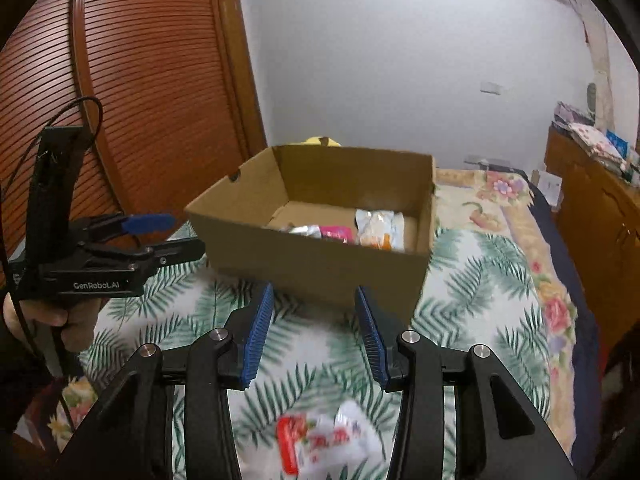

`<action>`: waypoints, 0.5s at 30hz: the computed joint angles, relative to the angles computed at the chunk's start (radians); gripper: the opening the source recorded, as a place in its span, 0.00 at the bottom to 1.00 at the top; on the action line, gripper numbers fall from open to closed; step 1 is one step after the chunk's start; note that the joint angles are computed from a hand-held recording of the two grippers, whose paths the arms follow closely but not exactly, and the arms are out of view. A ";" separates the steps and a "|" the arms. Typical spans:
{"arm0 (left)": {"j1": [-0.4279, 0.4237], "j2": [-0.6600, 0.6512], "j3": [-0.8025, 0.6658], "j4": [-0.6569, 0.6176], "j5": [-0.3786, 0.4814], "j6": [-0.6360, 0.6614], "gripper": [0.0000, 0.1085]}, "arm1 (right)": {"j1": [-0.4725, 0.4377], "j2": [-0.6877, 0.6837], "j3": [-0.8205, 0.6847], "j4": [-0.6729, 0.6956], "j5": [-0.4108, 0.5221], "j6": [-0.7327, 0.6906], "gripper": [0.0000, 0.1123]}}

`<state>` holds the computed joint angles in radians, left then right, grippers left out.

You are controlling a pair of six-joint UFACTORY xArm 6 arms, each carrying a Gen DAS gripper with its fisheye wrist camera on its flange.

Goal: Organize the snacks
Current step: 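Withdraw both tools from the box toward the remaining snacks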

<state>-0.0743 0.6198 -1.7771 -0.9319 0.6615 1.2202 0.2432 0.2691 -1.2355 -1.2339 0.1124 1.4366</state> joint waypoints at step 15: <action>-0.036 -0.178 0.389 -0.184 -0.098 0.221 0.73 | 0.023 -0.075 0.196 -0.359 0.014 0.429 0.47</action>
<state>-0.1099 0.4419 -1.3879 -1.1161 0.5635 1.4411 0.2660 0.1939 -1.0396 -1.5925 0.1266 1.8660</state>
